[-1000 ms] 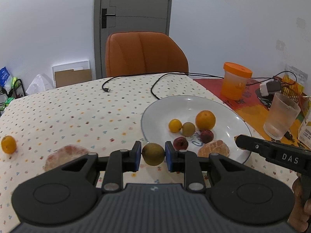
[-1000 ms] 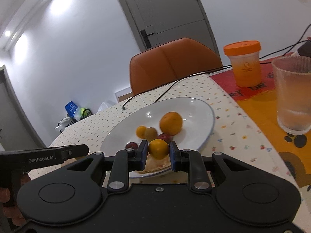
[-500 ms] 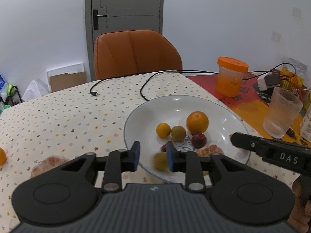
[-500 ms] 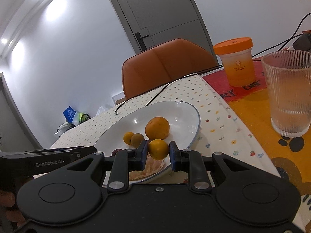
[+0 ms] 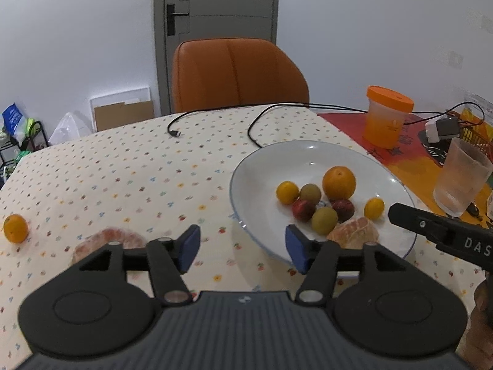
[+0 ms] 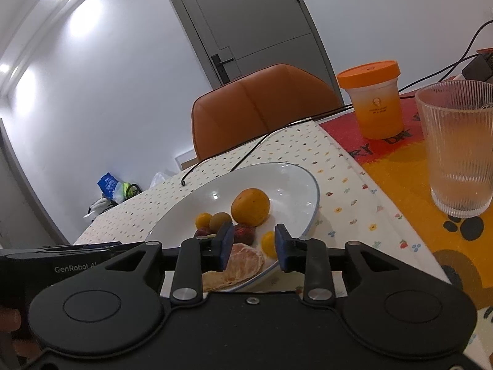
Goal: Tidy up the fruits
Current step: 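Carry the mandarin over the bowl and open the right gripper while the left gripper drops the olive fruit, then move both open grippers away from the bowl toward the remaining fruit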
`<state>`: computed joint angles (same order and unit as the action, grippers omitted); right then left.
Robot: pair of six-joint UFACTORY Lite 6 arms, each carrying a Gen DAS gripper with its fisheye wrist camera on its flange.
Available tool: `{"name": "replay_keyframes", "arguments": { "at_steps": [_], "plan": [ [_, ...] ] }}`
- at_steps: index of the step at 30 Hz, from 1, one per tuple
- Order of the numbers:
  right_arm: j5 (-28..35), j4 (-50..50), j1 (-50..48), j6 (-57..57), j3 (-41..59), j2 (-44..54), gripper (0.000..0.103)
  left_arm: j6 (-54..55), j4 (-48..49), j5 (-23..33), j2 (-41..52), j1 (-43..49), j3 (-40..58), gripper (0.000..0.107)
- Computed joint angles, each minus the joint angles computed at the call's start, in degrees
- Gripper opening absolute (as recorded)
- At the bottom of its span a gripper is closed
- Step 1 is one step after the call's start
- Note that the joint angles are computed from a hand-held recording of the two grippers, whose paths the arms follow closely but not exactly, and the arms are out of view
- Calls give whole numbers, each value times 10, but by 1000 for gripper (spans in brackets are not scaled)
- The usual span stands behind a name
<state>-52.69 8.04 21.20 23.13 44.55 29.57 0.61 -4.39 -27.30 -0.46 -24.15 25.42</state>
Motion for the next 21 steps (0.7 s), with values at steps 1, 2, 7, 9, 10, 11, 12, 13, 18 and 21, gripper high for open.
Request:
{"name": "replay_keyframes", "arguments": {
  "at_steps": [1,2,7,9,10,11,12,13,18,21],
  "plan": [
    [0,3,3,-2,-1,-1,32,-5,6,1,-4,5,-4,63],
    [1,6,6,-4,-2,-2,33,-10,12,3,-8,10,-8,63],
    [5,20,21,-12,-5,-9,38,-35,45,6,-38,36,-32,72],
    [8,29,29,-17,-6,-12,41,-47,64,5,-51,47,-43,75],
    [9,34,33,-20,-5,-13,43,-56,76,5,-58,54,-47,78],
    [11,38,37,-23,-4,-13,44,-61,81,5,-63,60,-51,79],
    [13,44,41,-26,-3,-14,47,-62,83,4,-68,65,-55,82],
    [15,51,46,-31,-3,-15,50,-62,84,4,-74,71,-60,84],
    [20,99,76,-67,2,-20,71,-100,147,0,-103,119,-86,86],
    [24,132,96,-91,7,-22,83,-138,202,-4,-116,157,-98,87]
  ]
}}
